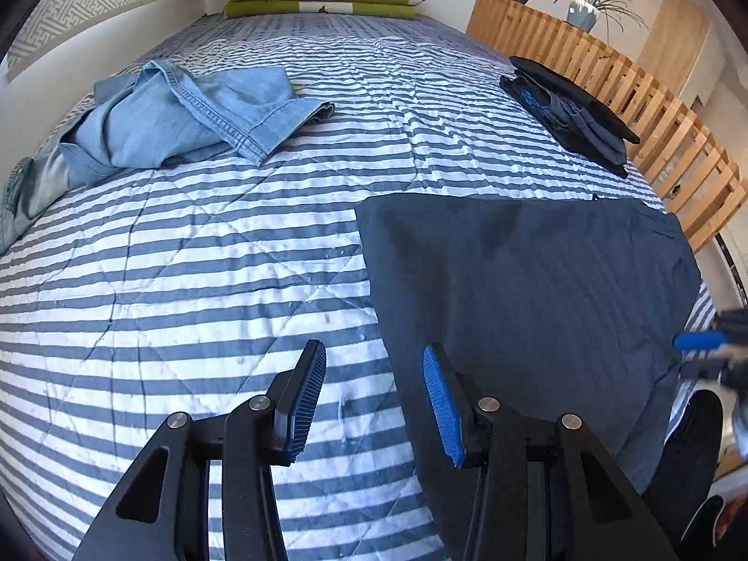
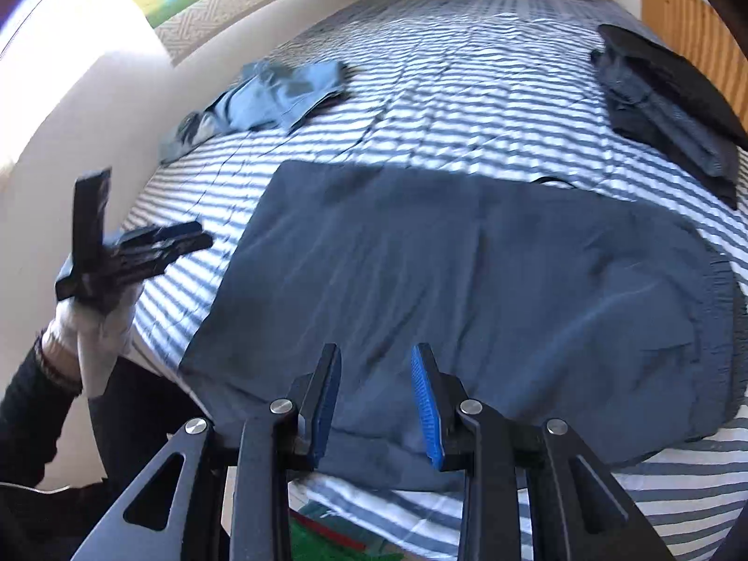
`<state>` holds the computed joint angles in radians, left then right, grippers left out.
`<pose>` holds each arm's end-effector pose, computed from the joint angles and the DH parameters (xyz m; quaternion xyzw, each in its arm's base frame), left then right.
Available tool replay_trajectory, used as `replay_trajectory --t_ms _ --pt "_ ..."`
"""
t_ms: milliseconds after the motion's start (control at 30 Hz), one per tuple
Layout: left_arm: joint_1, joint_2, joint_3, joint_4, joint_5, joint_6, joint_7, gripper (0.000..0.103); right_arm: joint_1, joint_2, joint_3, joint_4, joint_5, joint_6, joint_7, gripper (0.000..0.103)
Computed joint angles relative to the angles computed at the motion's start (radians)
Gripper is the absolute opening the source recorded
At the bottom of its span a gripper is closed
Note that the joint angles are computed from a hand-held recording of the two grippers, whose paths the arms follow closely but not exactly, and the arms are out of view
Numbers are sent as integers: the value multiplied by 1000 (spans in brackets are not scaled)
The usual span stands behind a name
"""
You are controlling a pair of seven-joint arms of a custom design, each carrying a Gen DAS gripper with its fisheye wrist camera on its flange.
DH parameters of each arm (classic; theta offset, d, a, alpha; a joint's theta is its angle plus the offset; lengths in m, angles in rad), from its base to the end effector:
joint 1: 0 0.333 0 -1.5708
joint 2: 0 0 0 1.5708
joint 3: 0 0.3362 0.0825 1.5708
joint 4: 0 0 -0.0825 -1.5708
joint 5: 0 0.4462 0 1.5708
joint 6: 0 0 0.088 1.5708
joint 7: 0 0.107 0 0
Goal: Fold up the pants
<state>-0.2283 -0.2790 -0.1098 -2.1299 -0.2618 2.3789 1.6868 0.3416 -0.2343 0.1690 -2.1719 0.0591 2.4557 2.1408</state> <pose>0.5340 -0.1961 0.5860 -0.5637 0.7783 -0.2627 0.0863 0.5019 0.2876 0.5448 -0.6525 0.7137 -0.0575 0.2483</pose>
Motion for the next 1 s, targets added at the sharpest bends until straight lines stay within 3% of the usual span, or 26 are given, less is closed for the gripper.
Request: replay_trajectory --t_ms 133,300,433,567,767,900,1000 --pt "8 55 -3 42 6 9 5 47 47 114 45 65 -51 -33 16 29" --pt "34 101 5 98 -34 -21 15 48 100 188 33 105 -78 -96 82 29" --pt "40 28 7 36 -74 -39 38 48 111 166 22 127 -101 -63 110 29" --pt "6 -105 30 -92 -147 -89 48 48 106 190 10 205 -112 -56 109 29" --pt "-41 -238 37 -258 -184 -80 -59 47 103 388 -20 473 -19 -157 20 31" --pt "-67 -270 45 -303 -201 -27 -144 46 112 593 -36 740 64 -307 -52 34" --pt "-87 -290 54 -328 -210 -14 -189 31 131 707 -56 890 75 -397 -41 35"
